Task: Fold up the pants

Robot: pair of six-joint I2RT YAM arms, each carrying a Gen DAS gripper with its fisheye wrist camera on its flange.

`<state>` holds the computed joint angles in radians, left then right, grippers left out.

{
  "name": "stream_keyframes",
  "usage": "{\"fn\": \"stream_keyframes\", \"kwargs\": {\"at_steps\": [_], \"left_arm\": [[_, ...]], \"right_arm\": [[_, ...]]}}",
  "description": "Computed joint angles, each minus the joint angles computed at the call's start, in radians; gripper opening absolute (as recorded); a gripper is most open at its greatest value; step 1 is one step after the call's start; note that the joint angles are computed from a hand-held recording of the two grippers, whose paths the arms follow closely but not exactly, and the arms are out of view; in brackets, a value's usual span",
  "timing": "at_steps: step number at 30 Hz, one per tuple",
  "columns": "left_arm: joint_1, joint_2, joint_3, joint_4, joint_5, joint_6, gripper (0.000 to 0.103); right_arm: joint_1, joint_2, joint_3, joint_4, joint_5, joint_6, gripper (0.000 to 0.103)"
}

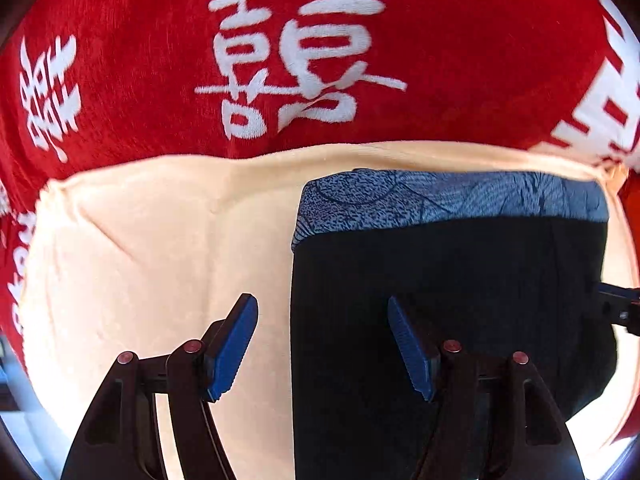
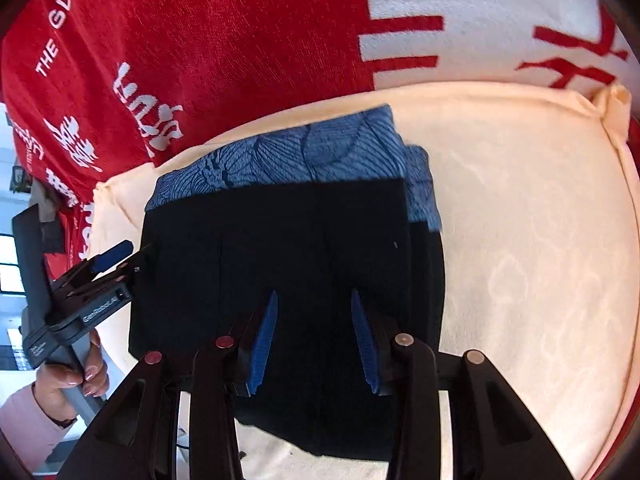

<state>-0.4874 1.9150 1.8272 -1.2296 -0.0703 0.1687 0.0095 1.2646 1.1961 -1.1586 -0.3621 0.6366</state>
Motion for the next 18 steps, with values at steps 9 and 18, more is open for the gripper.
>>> {"fn": "stream_keyframes", "kwargs": {"at_steps": [9, 18], "left_arm": [[0.01, 0.088, 0.218, -0.201, 0.006, -0.02, 0.069], [-0.017, -0.044, 0.06, -0.247, -0.031, -0.084, 0.069]], "right_arm": [[0.089, -0.061, 0.059, -0.146, 0.088, 0.045, 0.043], [0.146, -0.135, 0.006, -0.167, 0.088, 0.093, 0.051]]}}
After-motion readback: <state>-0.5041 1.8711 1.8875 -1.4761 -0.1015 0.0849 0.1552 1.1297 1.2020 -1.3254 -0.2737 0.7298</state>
